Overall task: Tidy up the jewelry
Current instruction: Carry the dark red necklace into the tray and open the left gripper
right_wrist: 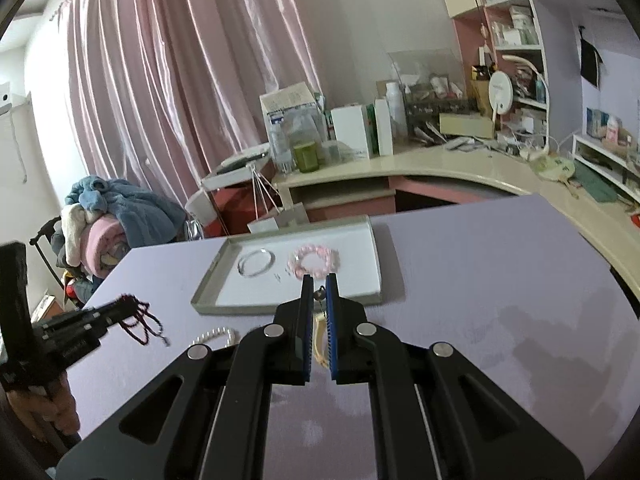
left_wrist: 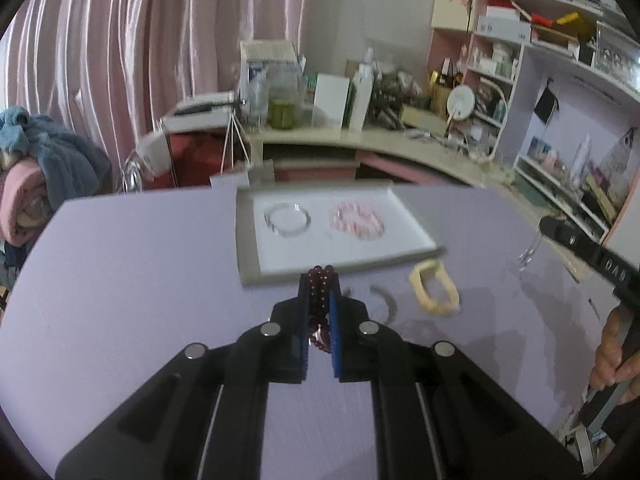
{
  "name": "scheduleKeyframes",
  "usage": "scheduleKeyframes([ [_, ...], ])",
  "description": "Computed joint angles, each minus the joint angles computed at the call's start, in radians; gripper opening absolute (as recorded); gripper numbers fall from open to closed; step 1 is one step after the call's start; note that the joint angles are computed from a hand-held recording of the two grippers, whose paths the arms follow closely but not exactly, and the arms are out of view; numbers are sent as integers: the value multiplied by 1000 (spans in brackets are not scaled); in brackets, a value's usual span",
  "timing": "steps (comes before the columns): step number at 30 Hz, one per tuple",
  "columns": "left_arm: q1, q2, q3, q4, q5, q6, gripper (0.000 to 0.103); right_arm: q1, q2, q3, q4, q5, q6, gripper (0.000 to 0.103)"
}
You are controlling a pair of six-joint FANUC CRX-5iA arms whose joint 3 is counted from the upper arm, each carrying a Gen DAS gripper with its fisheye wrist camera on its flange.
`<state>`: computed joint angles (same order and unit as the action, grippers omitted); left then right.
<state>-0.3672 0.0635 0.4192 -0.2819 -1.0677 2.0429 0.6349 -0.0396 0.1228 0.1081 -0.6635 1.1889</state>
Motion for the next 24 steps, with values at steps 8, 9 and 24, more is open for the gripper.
scheduleKeyframes([
  [8,43,69,121,42,-2,-54,9,-13,89,139,-50,-15,81,6],
  [9,50,83,138,51,-1,-64,9,-15,98,152,-55,-17,89,6],
  [24,128,275,347,150,-12,-180,9,-33,358,466,-96,-120,189,6],
])
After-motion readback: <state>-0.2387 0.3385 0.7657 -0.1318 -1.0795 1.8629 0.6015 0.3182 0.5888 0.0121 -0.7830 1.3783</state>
